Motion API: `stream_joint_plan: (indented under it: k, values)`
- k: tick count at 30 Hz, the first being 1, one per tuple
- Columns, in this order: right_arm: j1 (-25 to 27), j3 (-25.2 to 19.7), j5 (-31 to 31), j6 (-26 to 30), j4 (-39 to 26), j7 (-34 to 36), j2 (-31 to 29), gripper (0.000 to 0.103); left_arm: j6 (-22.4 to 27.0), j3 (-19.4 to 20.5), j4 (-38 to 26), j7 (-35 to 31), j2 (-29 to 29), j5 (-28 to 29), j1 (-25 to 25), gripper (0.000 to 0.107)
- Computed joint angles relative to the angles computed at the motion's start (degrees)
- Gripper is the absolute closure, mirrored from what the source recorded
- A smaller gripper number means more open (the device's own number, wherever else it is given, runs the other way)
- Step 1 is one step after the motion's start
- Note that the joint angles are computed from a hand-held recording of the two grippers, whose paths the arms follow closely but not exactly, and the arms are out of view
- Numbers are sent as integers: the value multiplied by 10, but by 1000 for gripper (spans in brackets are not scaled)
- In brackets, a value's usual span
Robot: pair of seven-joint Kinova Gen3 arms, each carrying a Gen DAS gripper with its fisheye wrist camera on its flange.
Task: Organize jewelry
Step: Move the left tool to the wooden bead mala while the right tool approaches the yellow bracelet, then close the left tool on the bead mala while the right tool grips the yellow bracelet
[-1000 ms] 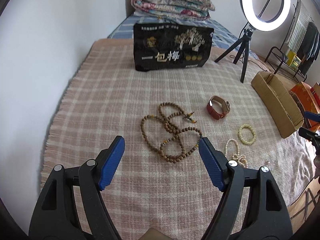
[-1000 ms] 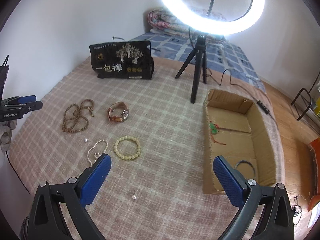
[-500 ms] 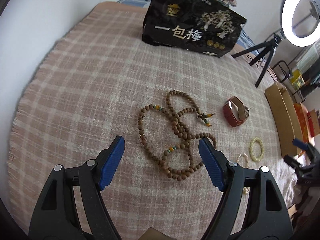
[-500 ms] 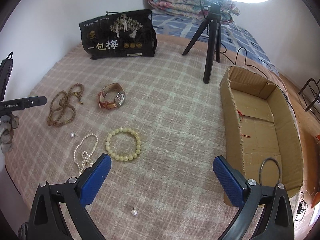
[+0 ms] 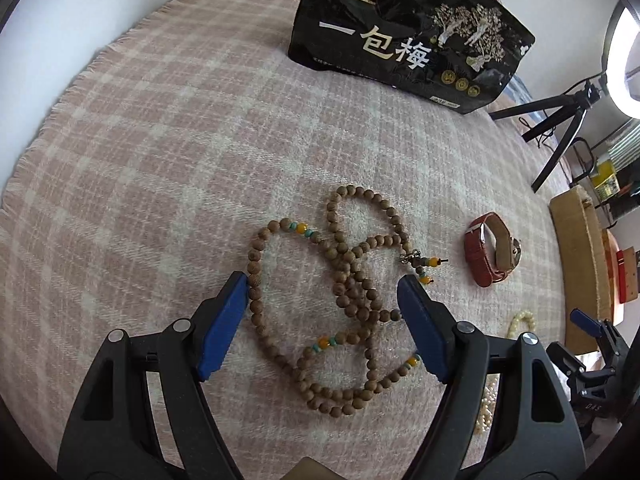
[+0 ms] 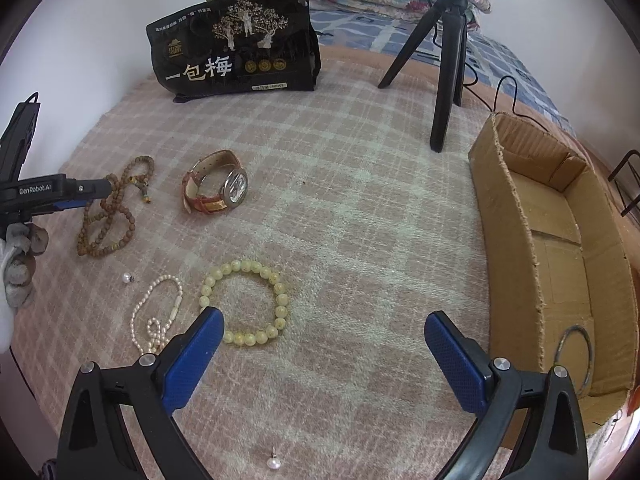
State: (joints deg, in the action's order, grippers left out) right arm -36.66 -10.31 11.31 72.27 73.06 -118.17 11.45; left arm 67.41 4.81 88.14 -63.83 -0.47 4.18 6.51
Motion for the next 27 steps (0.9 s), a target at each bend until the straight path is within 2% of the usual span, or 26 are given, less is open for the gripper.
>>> stream_joint_plan:
  k: [4,9,15,20,21,25,27]
  values:
    - [8,2,-18,-8,-2,2,10,12,19,24,-19,42,20,-69,32,29]
    - [6,3,-25,-13,-9,8,27,24,32,31,-30,79,37,-121,64,30]
    - [-21,7,0,3,-26,12,49,33,42,40,-42,126,61,-183,111,41]
    - [-39,8,14,16,-39,24,58,50,29,33,-28,144,49,-187,120,61]
    - [-38,7,11,14,-38,28,57,56,27,33,-26,150,47,-188,119,65]
    - [-39,6,4,8,-35,40,54,74,20,32,-22,151,38,-180,112,89]
    - [-41,6,6,5,-33,41,53,80,13,31,-15,145,31,-170,105,90]
